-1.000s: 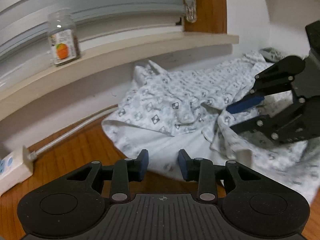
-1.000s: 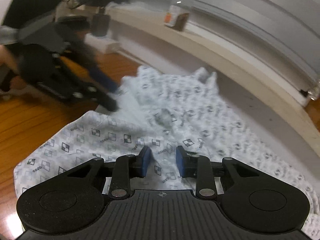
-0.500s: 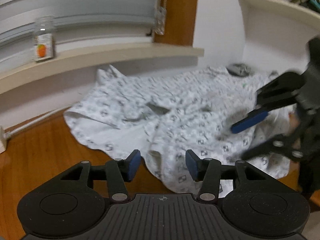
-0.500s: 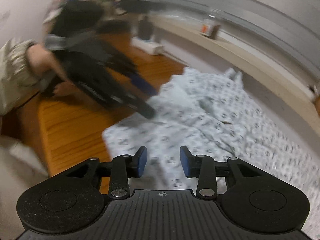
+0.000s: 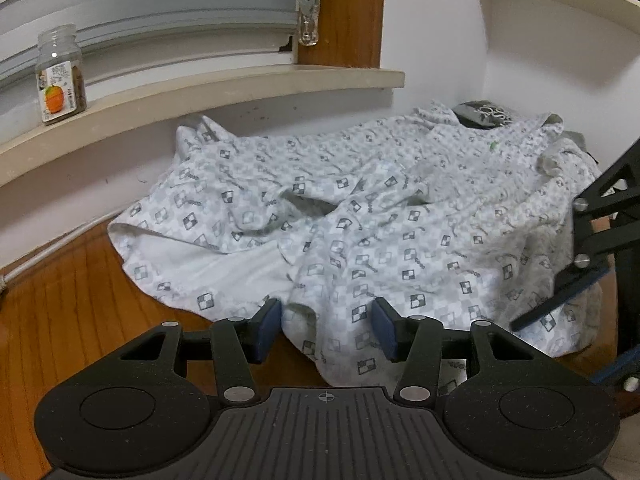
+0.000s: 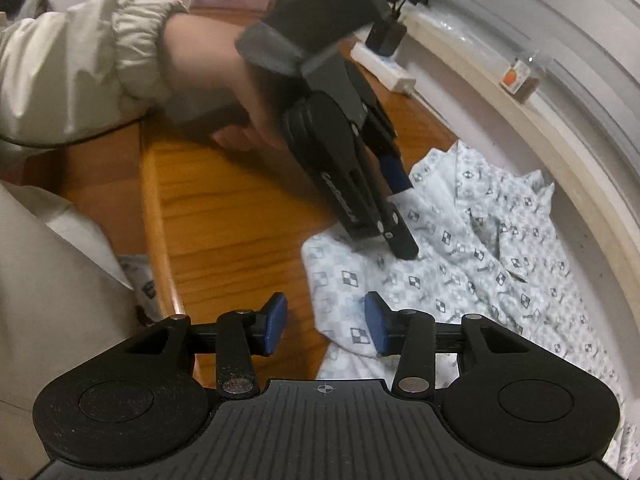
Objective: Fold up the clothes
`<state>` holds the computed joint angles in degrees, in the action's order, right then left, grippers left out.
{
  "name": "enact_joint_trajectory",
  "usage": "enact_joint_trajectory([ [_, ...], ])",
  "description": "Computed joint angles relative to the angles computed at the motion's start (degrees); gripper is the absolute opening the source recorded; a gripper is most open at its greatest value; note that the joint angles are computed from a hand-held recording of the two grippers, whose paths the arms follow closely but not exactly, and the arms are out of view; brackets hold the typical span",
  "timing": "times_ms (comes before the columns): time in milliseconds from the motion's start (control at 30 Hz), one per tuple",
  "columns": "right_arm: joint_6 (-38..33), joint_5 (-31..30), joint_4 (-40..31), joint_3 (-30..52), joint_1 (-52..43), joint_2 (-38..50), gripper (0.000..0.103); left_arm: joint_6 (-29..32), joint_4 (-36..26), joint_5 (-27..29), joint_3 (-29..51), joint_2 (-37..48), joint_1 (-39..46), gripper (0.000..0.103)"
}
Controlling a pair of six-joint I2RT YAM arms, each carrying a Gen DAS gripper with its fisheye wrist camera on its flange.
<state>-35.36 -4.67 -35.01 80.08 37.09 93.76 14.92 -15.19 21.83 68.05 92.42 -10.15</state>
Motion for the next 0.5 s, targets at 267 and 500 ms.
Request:
enact_joint_trajectory([
  [267,1.1,0.0,5.6,2.2,-4.5,-0.9,0.008,-6.4,6.2,7.4,-6.7,-7.5,6.3,0.062],
  [500,11.9,-6.8,9.6,7.0,-12.6,1.6,0.007,-7.4,7.7,10.5,-8.4,-10.2,4.6,0.076],
])
